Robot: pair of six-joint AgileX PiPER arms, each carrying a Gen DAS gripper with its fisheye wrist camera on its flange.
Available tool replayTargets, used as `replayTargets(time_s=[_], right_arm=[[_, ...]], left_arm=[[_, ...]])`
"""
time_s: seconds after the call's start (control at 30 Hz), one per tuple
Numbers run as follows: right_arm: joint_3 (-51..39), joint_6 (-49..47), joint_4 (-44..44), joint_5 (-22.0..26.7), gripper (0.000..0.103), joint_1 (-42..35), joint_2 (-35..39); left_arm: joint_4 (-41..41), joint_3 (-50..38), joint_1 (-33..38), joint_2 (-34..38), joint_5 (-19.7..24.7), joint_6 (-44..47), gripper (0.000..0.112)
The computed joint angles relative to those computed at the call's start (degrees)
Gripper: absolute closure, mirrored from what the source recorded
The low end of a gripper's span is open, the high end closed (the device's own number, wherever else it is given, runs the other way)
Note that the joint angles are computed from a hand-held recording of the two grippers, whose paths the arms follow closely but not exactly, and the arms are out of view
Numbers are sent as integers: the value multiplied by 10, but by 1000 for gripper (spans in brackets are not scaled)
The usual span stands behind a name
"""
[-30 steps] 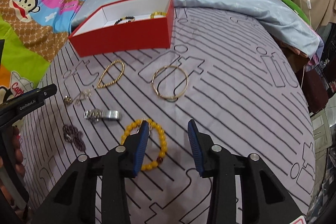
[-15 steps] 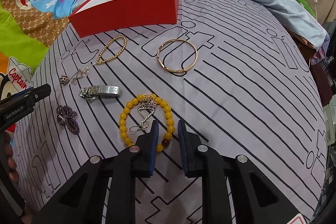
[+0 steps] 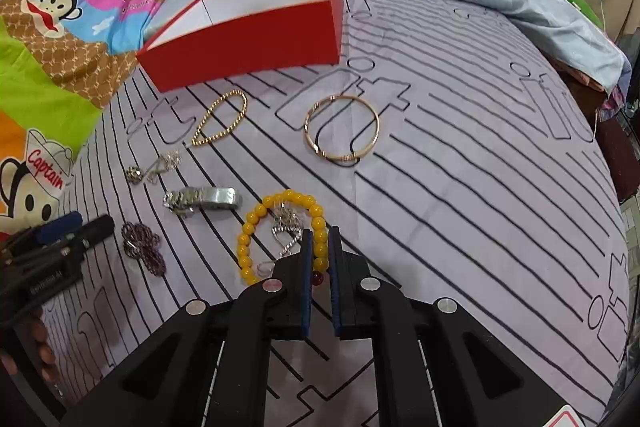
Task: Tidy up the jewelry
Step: 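Grasp the orange bead bracelet with the right tool while the left tool grasps the dark brown bead strand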
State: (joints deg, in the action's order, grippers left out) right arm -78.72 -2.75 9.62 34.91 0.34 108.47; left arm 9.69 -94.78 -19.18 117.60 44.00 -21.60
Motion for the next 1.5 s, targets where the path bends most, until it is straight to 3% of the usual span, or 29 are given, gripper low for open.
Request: replayTargets(time_s=[0.87, 1.1, 1.4, 1.5], right_arm=[[-12, -22, 35, 7, 97, 1, -32], [-9, -30, 41, 10, 97, 1, -32], [-3, -39, 51, 9, 97, 7, -34], [-3, -39, 52, 10, 97, 8, -35]], left_arm=[[-93, -45, -24, 35, 6, 66, 36], [-48, -47, -34, 46, 29, 39, 36], [-60, -6, -12, 21, 9, 55, 54], [-71, 0, -9, 16, 7, 65, 66]])
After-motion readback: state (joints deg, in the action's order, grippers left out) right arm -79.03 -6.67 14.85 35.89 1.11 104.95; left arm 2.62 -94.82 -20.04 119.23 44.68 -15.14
